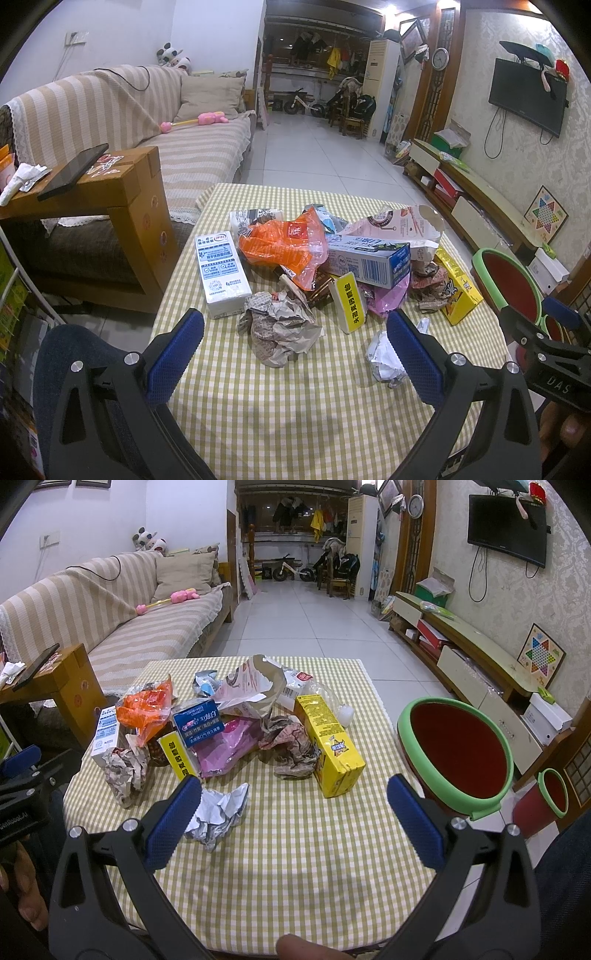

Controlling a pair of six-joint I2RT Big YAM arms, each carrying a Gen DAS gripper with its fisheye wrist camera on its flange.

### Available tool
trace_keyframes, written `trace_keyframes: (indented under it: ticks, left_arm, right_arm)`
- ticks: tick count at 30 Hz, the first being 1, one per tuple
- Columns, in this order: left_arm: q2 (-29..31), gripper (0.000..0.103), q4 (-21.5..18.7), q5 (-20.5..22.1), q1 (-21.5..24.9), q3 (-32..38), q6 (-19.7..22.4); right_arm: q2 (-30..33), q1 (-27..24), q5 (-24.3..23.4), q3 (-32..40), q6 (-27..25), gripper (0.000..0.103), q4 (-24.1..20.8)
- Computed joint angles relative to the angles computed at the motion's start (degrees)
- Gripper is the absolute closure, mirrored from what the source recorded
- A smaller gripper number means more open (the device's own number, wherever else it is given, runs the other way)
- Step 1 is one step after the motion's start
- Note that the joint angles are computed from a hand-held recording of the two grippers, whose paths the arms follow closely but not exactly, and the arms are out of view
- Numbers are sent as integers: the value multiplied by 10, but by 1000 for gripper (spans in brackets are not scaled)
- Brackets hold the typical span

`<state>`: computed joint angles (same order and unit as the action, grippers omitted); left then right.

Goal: Collect trash

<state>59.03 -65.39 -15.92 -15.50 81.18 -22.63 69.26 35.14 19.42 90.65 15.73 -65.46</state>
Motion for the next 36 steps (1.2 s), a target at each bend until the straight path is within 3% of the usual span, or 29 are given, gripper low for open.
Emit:
trace_keyframes:
  ticks: [16,20,26,36]
  left_arm:
    - [1,8,3,6,4,-3,1]
    - [0,8,1,15,5,-11,-17]
    - [23,8,-21,46,27,-1,-39]
    - [96,8,-77,63,88,64,-17]
  right_arm:
    - [1,-3,-4,-2,-1,4,-4]
    - [8,-9,-13,3,-6,4,-9]
    - [37,-22,-21,29,-24,4,-13]
    - [101,-69,-41,82,-54,4,-40]
